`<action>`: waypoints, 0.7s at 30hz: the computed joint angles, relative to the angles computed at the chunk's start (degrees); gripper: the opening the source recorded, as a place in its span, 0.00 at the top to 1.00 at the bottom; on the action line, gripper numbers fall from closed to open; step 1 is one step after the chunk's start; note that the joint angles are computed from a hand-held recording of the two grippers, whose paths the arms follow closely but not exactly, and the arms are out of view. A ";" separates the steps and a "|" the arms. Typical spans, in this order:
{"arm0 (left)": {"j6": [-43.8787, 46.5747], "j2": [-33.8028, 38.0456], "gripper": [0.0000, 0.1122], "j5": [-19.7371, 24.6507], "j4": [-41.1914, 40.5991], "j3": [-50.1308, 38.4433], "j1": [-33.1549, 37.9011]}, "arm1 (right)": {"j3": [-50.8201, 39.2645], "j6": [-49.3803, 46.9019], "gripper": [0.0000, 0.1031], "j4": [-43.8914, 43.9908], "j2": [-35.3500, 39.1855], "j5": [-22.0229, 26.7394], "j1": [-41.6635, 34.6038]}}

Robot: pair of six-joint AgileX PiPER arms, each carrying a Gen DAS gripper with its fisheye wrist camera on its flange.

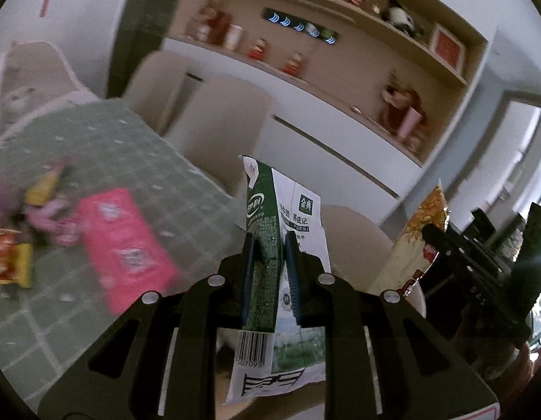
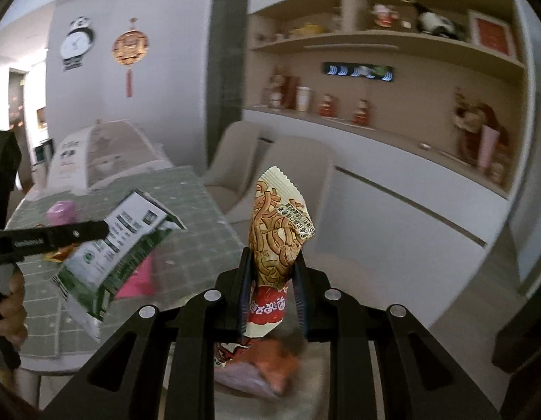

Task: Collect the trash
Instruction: 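Carry the carton and the snack wrapper over to the white trash bag, then release the milk carton into the trash bag with the left tool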

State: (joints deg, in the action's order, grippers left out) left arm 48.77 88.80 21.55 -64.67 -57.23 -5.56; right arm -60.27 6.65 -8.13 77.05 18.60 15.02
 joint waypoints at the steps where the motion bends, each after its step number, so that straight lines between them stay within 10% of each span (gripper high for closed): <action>1: -0.16 1.66 0.85 -0.64 -0.54 -0.94 -2.03 | 1.25 -1.79 0.79 1.73 -0.95 -0.33 -1.75; 12: 1.45 19.47 0.85 -6.63 -6.54 -12.15 -13.38 | 9.24 -19.51 0.79 20.27 -5.72 -2.22 -13.70; 21: -4.50 22.15 0.74 0.77 -2.02 -11.93 -10.70 | 7.97 -35.01 0.79 37.63 0.11 -4.46 -13.37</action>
State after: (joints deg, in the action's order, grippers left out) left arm 44.26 110.95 22.32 -66.68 -69.16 -16.26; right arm -52.30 -28.36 29.50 77.16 14.14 1.65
